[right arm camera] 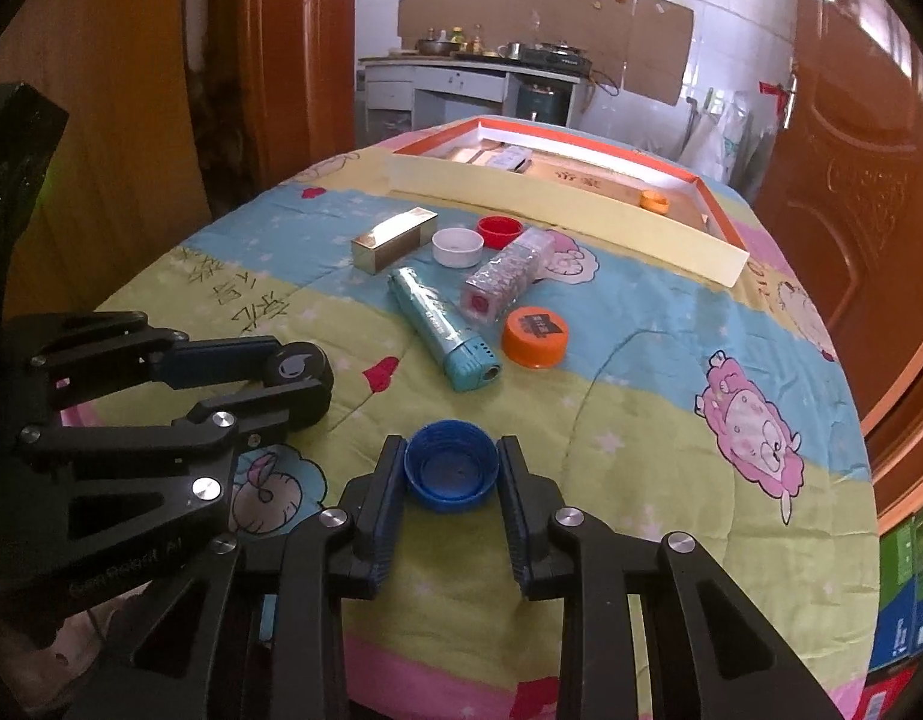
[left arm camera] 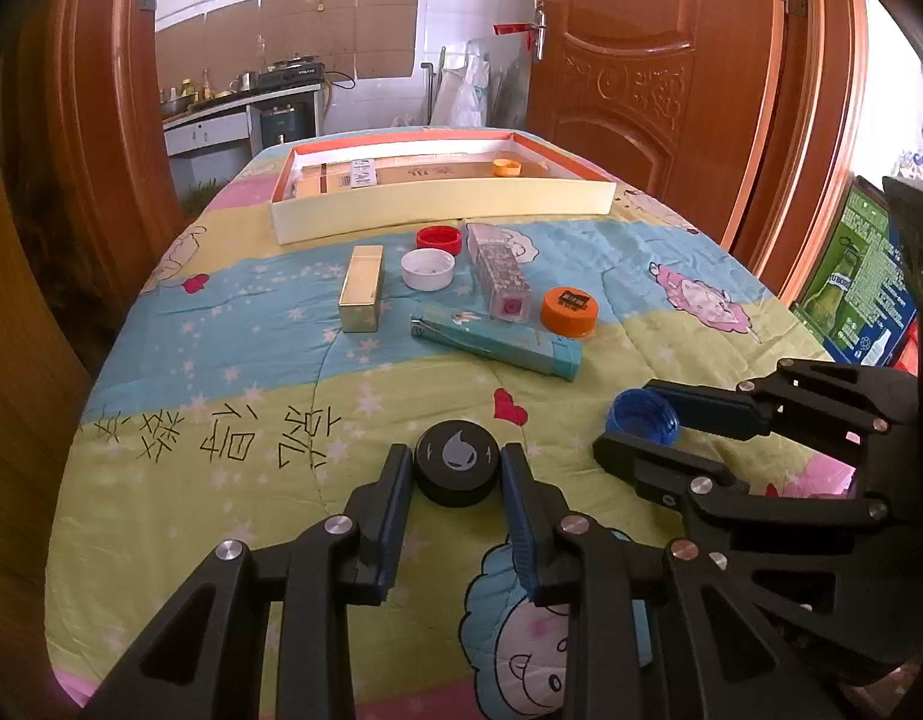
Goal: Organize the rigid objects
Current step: 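Grasp the blue cap with the right gripper while the left gripper grasps the black cap, then carry the blue and black caps over the cardboard tray with both grippers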
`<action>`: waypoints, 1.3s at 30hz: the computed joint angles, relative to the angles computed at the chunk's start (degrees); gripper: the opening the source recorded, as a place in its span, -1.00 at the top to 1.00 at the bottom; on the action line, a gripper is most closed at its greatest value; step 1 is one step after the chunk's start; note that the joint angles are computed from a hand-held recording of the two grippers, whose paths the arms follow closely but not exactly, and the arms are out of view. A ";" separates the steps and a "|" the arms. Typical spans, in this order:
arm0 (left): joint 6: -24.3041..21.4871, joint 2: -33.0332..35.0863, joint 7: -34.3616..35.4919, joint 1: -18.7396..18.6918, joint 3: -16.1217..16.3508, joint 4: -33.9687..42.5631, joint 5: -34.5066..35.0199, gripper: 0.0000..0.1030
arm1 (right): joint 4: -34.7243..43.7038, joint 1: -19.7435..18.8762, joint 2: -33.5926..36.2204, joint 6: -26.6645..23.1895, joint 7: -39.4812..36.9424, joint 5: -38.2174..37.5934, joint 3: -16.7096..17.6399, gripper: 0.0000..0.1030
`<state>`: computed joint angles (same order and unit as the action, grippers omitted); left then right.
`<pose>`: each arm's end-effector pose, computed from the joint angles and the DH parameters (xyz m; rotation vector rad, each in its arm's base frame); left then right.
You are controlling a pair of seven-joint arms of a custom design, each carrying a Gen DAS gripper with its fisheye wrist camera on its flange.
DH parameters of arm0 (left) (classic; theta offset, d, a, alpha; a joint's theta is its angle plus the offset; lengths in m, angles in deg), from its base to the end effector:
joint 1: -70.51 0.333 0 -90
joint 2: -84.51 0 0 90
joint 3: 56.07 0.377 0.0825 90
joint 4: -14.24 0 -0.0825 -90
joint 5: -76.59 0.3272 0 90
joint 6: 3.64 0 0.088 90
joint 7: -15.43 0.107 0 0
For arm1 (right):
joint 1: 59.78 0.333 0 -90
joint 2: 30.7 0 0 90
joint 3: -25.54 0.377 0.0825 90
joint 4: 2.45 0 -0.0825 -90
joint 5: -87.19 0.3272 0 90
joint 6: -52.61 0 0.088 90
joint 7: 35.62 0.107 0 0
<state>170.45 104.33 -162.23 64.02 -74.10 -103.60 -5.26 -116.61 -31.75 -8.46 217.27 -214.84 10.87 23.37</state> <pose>0.5571 -0.1521 0.3960 -1.2513 2.3525 -0.9857 0.5159 0.3139 0.3877 -1.8803 1.6950 -0.6992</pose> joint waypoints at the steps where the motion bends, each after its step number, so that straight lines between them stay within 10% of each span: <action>1: 0.03 0.00 -0.02 -0.05 -0.02 0.02 -0.04 0.41 | -0.10 -0.22 -0.02 0.48 0.19 0.14 -0.02 0.41; 39: -0.35 0.42 -5.42 0.95 -1.48 4.61 5.95 0.41 | -0.61 -4.36 -3.17 1.35 7.07 -5.46 0.33 0.41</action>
